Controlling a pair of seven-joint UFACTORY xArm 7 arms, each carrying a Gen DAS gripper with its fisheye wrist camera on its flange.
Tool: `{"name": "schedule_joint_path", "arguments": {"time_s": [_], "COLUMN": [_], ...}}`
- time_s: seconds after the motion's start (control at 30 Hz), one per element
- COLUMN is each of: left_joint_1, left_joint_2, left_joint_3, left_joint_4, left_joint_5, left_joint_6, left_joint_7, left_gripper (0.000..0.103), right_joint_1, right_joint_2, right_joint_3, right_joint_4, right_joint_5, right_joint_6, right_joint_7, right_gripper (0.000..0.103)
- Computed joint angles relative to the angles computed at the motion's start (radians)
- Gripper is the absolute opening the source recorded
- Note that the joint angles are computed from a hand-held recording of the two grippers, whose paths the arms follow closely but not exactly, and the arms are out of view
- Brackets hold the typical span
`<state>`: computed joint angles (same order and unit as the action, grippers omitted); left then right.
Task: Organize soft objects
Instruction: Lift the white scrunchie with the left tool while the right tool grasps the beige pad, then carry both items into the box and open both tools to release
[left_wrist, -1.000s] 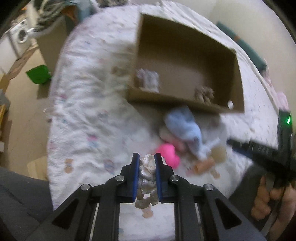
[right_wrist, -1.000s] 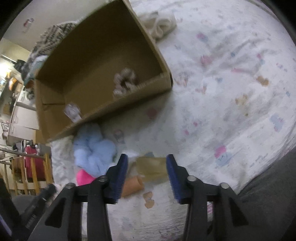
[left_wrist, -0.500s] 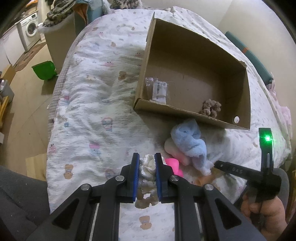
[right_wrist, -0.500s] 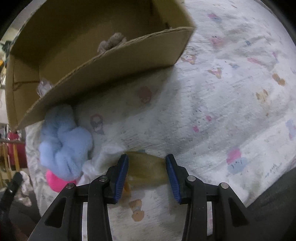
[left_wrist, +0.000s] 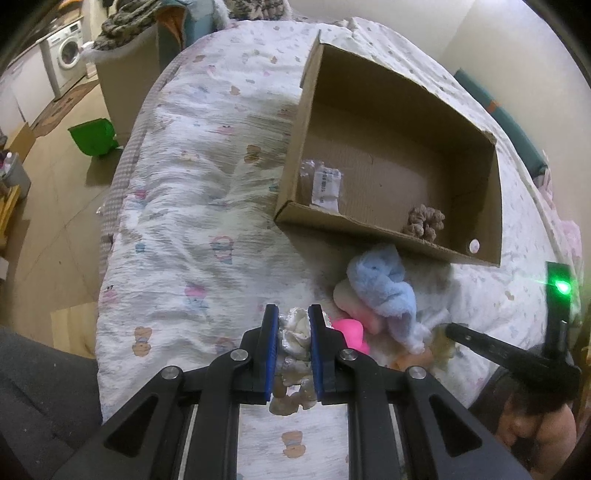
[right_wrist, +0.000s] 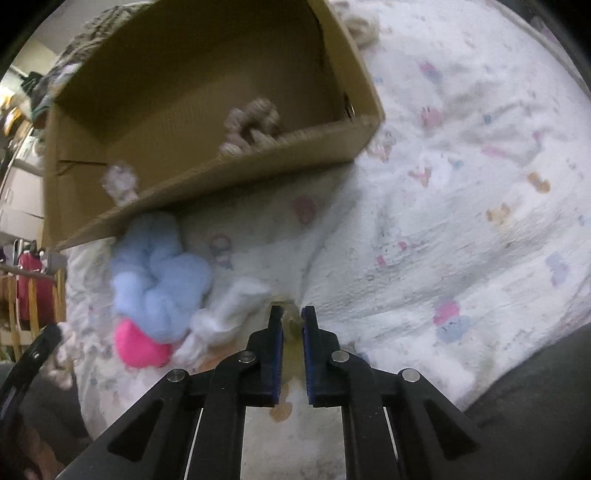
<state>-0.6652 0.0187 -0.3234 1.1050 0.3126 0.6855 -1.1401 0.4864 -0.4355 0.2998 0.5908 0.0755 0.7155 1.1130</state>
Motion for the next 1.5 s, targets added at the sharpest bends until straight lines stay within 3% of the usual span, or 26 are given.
{"name": "schedule_joint_path", "arguments": {"time_s": [0.13,0.37,0.5,0.57,0.7,1.0,1.5], "left_joint_1": [-0.001,-0.002,-0.003,-0.004,-0.001,-0.010,-0.103], "left_joint_2": [-0.011,-0.014,-0.018,-0.024,-0.024,0.056,0.299], "left_joint_3": [-0.002,-0.007,-0.010,-0.012,-0.012,0.013,0.133], "left_joint_4": [-0.003,0.002,0.007,0.014,0.066,0.243,0.507], "left_joint_5": [0.025,0.046,0.062,0.085,0.133,0.276,0.289], "left_joint_6": [0.005,0.030,0.037,0.045,0.071,0.109,0.113], "left_joint_7": [-0.018,-0.032,-0.038,-0.045,-0.031,0.037,0.126], "left_gripper": [0.014,0.014,0.014,0.014,0.014,0.014,0.014], "right_joint_1": [0.009,0.029,-0.016,-0.085,-0.102,-0.175,-0.251], "right_joint_2": [-0.113,-0.236,-0.283,-0.266,-0.320,-0.282,-0.085], "right_joint_3": [-0.005,-0.022,0.039,0.126,0.115,0.090,0.059], "right_joint_4": [-0.034,-0.086,-0.061,-0.027,-0.047,-0.024,0.012], "right_joint_5": [0.004,0.041,-0.043,-0.129,-0.183,-0.235,-0.273], "right_joint_6": [0.014,-0.063,-0.041,-0.059,-0.121,-0.237,-0.363], "right_joint_7": [0.006,-0.055,-0.041,0.007,0.010,-0.034,-0.091], "right_gripper": [0.010,0.010,0.010,0.010,0.010,0.010,0.011]}}
